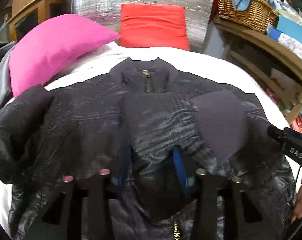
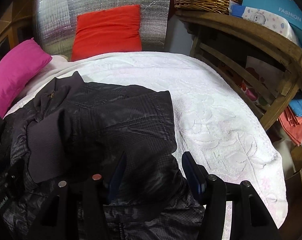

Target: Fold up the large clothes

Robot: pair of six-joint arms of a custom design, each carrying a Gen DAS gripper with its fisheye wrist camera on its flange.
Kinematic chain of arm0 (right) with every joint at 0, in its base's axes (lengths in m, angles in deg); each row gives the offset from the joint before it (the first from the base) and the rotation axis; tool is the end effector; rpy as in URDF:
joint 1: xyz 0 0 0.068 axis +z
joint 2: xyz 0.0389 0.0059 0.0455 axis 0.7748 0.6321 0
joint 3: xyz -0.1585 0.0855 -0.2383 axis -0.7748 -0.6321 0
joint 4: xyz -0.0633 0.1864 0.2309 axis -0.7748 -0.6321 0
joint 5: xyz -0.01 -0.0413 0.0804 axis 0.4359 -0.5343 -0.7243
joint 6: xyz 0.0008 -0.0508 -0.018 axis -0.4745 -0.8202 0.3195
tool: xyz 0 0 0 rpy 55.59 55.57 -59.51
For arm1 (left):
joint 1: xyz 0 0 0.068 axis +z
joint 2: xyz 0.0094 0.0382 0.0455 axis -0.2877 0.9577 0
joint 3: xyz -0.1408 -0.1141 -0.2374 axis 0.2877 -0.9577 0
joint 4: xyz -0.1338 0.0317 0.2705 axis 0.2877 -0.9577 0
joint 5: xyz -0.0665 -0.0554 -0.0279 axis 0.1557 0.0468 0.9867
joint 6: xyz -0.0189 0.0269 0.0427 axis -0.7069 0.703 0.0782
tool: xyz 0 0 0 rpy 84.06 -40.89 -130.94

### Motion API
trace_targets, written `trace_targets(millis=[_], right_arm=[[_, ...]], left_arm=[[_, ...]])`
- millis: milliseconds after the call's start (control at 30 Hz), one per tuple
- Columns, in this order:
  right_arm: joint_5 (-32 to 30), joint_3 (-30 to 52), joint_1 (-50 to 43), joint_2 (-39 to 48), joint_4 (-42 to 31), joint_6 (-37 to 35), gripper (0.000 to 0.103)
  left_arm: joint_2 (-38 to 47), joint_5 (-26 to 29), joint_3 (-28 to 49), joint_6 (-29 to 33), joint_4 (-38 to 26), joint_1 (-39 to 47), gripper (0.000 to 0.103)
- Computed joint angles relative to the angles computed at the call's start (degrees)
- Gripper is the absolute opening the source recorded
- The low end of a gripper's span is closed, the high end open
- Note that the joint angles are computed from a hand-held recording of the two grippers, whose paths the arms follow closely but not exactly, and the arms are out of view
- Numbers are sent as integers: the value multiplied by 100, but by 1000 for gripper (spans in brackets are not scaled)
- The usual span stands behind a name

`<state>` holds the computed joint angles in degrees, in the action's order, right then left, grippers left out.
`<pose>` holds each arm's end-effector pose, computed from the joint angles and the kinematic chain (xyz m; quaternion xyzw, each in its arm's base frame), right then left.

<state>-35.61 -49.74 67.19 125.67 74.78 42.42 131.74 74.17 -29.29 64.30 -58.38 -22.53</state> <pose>0.1804 0.0364 0.0835 0.1898 0.9157 -0.0901 0.3426 0.2247 -0.0309 0.0978 0.1442 0.9196 -0.1014 0.3510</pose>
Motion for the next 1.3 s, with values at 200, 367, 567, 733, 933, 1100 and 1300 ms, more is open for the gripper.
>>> trace_targets(millis=[200, 367, 567, 733, 933, 1100, 1300], right_arm=[[17, 7, -4, 43, 32, -24, 61], [66, 22, 37, 62, 20, -2, 61], [324, 99, 183, 146, -106, 75, 64], [1099, 215, 582, 191, -444, 286, 69], [1516, 254, 873, 132, -655, 375, 70], [1496, 291, 1008, 140, -669, 445, 70], [777, 140, 843, 29, -192, 278, 70]], left_arm=[[-197, 13, -42, 91, -61, -15, 38], [-164, 74, -26, 141, -50, 48, 35], [-215, 608, 91, 103, -341, 355, 30], [278, 1387, 457, 52, -752, 988, 27], [391, 1710, 525, 163, -949, 1356, 26], [652, 2358, 776, 461, -1477, 1805, 26], [1230, 2758, 1183, 1081, -2166, 2201, 28]])
